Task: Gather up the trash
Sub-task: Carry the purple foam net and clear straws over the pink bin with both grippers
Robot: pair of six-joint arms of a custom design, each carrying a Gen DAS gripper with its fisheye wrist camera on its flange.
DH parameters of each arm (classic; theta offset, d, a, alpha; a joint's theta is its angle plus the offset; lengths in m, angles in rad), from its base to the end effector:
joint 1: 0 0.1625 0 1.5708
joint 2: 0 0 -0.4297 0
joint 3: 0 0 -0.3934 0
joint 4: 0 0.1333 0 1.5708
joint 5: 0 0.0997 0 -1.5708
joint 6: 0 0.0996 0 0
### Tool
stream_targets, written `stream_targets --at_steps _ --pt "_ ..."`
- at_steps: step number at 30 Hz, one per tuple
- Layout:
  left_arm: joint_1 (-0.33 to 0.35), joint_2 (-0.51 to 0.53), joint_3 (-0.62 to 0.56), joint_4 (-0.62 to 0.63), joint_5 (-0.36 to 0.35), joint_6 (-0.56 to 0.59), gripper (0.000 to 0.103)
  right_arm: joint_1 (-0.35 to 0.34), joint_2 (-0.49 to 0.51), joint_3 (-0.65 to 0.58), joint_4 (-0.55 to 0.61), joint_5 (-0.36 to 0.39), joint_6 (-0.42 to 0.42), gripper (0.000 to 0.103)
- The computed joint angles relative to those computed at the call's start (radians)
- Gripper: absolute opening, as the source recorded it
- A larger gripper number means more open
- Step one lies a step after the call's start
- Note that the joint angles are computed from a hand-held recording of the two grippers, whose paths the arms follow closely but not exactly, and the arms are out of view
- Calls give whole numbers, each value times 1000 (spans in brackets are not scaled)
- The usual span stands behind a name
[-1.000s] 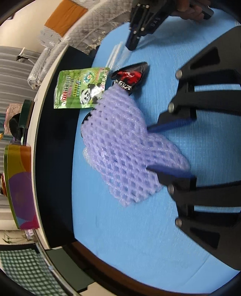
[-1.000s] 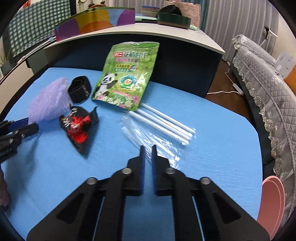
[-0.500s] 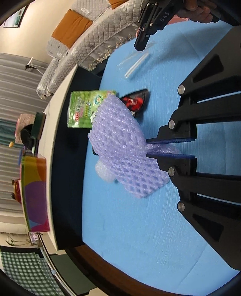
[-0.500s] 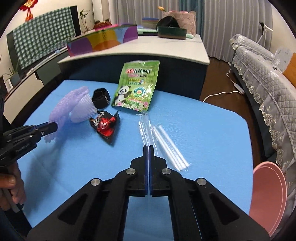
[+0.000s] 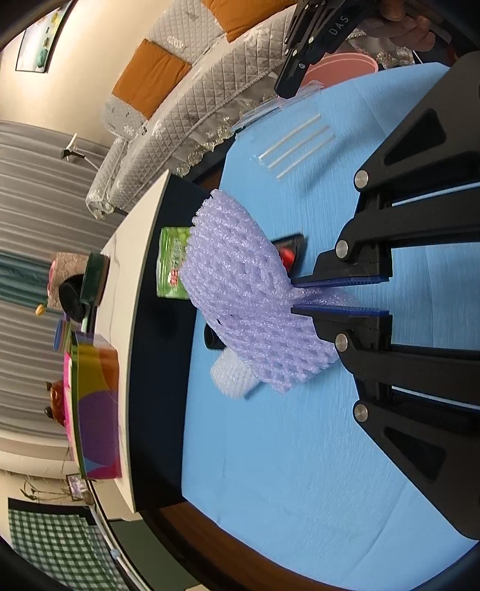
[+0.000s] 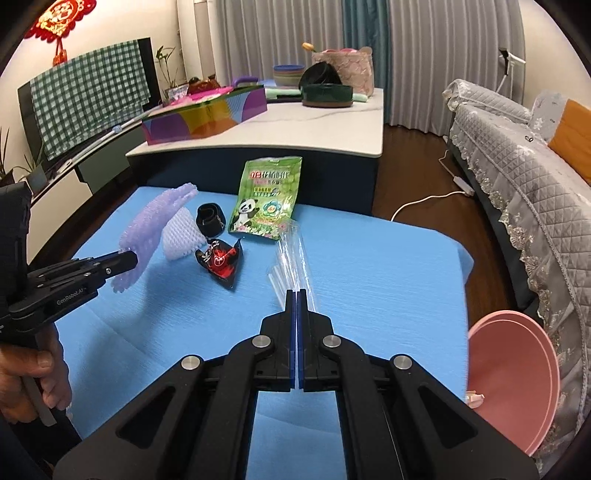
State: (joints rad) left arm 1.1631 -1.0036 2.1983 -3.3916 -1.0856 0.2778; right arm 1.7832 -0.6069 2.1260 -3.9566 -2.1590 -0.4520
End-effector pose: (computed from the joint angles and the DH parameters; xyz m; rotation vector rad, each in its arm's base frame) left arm -0.0363 -0.5374 0.1460 0.6697 2.4894 -0.8713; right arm 0.1819 -0.4733 0.0370 0.4444 -2.2745 0.9712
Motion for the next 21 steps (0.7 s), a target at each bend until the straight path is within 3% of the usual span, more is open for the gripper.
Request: stream_targets --at_steps 11,21 --pt "-49 -1 39 -28 -42 -2 9 25 -38 70 -176 -66 7 1" --pt "-92 30 50 -31 -61 -17 9 36 -71 128 -365 -142 -43 1"
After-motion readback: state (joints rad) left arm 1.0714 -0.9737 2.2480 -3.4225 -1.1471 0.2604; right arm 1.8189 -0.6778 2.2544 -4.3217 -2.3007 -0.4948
